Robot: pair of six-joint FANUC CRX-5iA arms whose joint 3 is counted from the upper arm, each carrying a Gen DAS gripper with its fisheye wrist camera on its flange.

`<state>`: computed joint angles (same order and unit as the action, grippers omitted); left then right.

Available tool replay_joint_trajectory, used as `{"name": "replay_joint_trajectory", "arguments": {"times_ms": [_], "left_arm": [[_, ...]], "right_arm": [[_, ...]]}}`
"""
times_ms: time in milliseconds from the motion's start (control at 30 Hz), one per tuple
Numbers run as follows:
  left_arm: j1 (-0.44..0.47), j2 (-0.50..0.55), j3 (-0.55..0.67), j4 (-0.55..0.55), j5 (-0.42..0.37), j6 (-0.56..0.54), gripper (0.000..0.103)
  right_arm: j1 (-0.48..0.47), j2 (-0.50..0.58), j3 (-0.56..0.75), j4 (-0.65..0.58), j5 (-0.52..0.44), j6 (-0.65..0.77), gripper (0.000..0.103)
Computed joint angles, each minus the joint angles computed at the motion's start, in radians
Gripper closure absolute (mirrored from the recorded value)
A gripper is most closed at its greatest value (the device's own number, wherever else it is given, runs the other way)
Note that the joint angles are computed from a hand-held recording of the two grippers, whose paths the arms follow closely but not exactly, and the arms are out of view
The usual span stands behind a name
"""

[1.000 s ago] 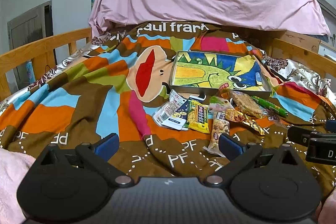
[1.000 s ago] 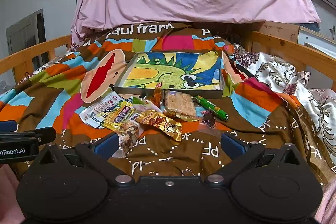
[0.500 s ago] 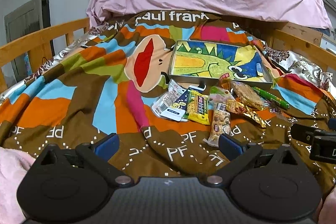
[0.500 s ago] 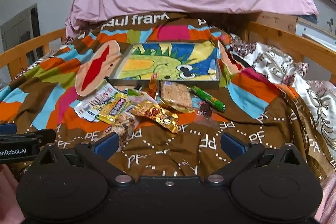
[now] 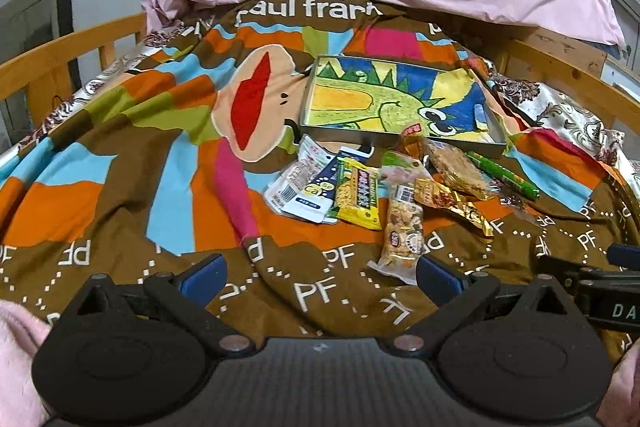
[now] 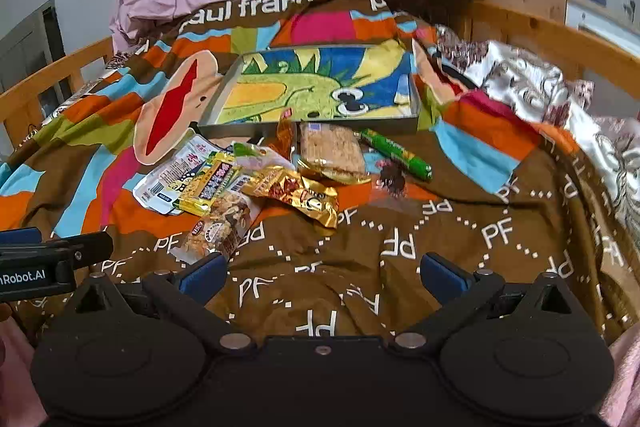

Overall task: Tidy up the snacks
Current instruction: 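Move both tools down toward the snack packets in front of the tray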

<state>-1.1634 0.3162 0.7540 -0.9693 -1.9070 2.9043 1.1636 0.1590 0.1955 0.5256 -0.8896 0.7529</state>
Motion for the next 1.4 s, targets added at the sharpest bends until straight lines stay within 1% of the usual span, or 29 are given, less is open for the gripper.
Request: {"name": "replay_joint_trajectory", "arguments": {"times_ms": [267, 400, 500, 700, 867, 900, 1033, 1100, 1200, 1267, 1300, 1400], "left_arm": [[0.053, -0.004, 0.005, 0.061, 0.025, -0.040, 0.000], [0.089, -0.015, -0.006, 0.107, 0.050, -0.053, 0.000], [0.106, -0.024, -0.012, 0.121, 0.067, -0.070, 0.000], [0.143, -0.008, 0.014, 0.125, 0.069, -0.185, 0.000], [0.176, 0.000, 0.019, 0.141, 0.094, -0.254, 0.000], [0.180, 0.000, 0.018, 0.144, 0.099, -0.264, 0.000], [0.198, -0.005, 0.007, 0.148, 0.119, -0.293, 0.000], [0.210, -0.004, 0.003, 0.154, 0.124, -0.308, 0.000], [0.226, -0.004, -0.006, 0.167, 0.130, -0.319, 0.000], [0.238, -0.013, -0.024, 0.185, 0.149, -0.315, 0.000], [0.243, -0.023, -0.040, 0.196, 0.166, -0.310, 0.000], [0.256, -0.054, -0.091, 0.221, 0.221, -0.311, 0.000]], "right_arm": [[-0.025, 0.032, 0.076, -0.109, -0.039, 0.060, 0.000], [-0.040, 0.032, 0.087, -0.154, -0.016, 0.082, 0.000], [-0.047, 0.034, 0.094, -0.169, 0.000, 0.095, 0.000], [-0.075, 0.043, 0.122, -0.220, 0.059, 0.195, 0.000], [-0.091, 0.063, 0.141, -0.189, 0.099, 0.290, 0.000], [-0.097, 0.067, 0.148, -0.201, 0.106, 0.310, 0.000], [-0.130, 0.098, 0.220, -0.308, 0.092, 0.449, 0.000], [-0.139, 0.105, 0.226, -0.318, 0.113, 0.487, 0.000], [-0.163, 0.117, 0.251, -0.391, 0.137, 0.592, 0.000], [-0.178, 0.129, 0.273, -0.441, 0.142, 0.672, 0.000], [-0.188, 0.140, 0.297, -0.476, 0.126, 0.715, 0.000], [-0.226, 0.199, 0.416, -0.612, 0.017, 0.857, 0.000]]}}
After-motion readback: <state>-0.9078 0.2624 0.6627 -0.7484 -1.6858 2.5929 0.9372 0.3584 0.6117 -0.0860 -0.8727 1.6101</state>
